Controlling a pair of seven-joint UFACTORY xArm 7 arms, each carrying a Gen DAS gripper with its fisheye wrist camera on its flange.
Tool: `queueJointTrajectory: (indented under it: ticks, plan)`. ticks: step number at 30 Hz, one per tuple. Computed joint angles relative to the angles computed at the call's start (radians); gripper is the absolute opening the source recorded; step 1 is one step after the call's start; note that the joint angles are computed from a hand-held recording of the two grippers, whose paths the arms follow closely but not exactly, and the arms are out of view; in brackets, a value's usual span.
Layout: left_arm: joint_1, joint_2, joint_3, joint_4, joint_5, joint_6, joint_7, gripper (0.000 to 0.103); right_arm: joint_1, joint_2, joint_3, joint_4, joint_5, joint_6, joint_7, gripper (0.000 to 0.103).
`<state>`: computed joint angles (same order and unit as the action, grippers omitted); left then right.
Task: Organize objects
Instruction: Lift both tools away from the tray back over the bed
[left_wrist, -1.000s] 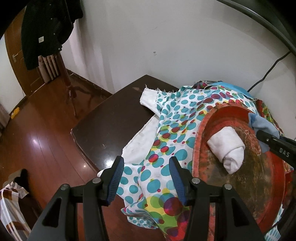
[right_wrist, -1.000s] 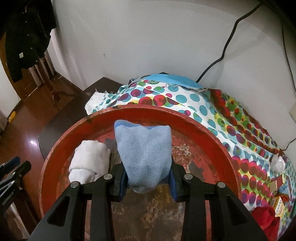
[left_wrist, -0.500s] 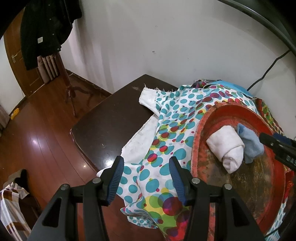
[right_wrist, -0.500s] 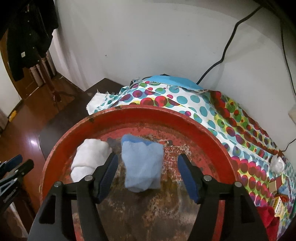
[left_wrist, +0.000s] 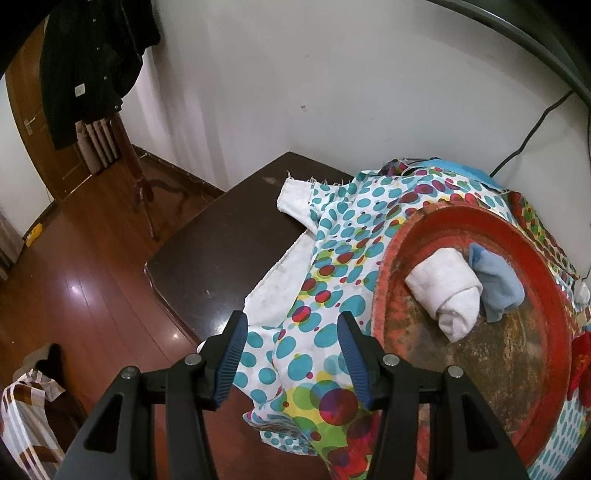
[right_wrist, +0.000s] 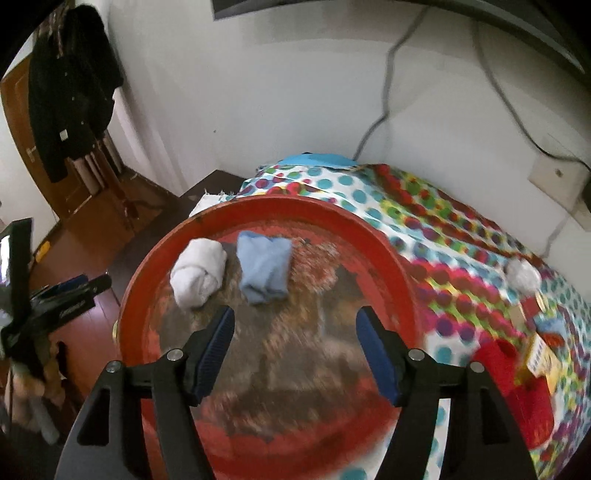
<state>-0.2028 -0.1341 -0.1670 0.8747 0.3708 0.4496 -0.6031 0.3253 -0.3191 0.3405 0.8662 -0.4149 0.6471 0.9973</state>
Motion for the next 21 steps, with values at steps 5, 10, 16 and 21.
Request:
queueJointTrajectory:
  ticks: [5, 10, 16, 21]
  plan:
    - [-0.009, -0.014, -0.018, 0.003, 0.027, 0.007, -0.015, 0.052, 0.010, -0.212, -0.007, -0.146, 0.052, 0.081, -0.011, 0.068]
    - [-0.032, -0.028, -0.045, 0.013, 0.059, 0.010, -0.025, 0.052, 0.000, -0.467, 0.001, -0.306, 0.112, 0.217, -0.029, 0.069]
    - [-0.088, -0.034, -0.096, 0.042, 0.104, 0.012, -0.014, 0.052, -0.005, -0.796, 0.001, -0.471, 0.175, 0.420, -0.038, 0.069]
    - [-0.181, -0.008, -0.117, 0.073, 0.024, -0.015, 0.098, 0.052, -0.010, -1.032, -0.004, -0.562, 0.208, 0.560, -0.059, 0.069]
